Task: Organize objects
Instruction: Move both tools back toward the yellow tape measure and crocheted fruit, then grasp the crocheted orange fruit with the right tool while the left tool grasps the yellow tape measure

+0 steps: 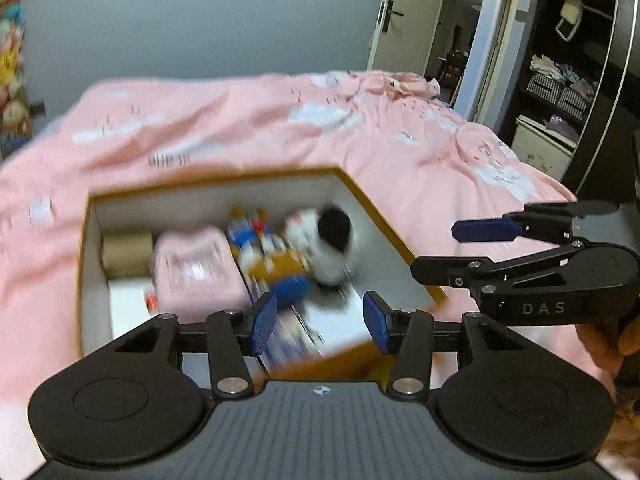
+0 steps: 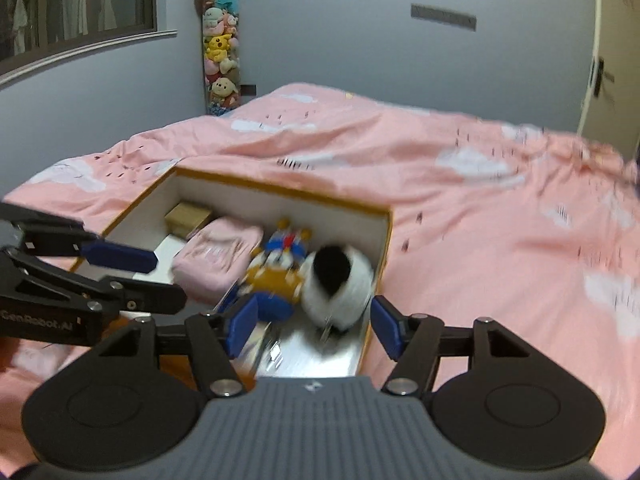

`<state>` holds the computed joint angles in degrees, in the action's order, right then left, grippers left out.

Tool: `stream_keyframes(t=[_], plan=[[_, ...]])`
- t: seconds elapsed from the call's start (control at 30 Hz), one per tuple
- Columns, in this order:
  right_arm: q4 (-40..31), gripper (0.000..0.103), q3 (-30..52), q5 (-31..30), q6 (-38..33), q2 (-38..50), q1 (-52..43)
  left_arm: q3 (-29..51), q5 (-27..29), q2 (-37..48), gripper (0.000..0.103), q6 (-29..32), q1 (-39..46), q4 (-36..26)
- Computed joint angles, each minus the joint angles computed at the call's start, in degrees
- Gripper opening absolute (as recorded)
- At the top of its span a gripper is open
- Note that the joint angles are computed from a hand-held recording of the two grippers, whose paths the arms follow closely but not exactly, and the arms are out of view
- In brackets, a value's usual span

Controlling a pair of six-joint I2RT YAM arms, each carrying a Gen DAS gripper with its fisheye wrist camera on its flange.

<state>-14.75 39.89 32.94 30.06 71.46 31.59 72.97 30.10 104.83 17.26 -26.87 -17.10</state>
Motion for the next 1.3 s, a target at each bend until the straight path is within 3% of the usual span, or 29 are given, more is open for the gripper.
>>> stream_keyframes(t=[0.17, 0.4, 0.83, 1.1, 1.3], plan=[[-8.11, 0.067, -1.23, 0.42, 13.14, 0.76, 8.73, -4.63, -2.72, -0.49, 0.056, 1.80, -0.40, -2.17], [-8.04, 0.067, -4.53, -10.11, 25.52, 5.48, 13.38, -10.85, -8.57, -1.61, 0.054, 0.60, -0.35, -5.39], [-5.03, 0.066, -4.87, -18.88, 28.91, 14.31, 14.49, -12.63, -10.57, -1.11, 0.054, 0.74, -1.19, -7.26], [-4.91, 0.050, -4.88, -21.75, 28.68, 15.67, 13.94, -12.31, -10.46, -0.82, 0.054, 0.55, -1.19, -8.07], [-5.63, 0.048, -4.86, -20.67, 28.93, 14.85, 14.66, -12.69, -9.42, -0.85, 0.053, 0.51, -0.41, -7.54]])
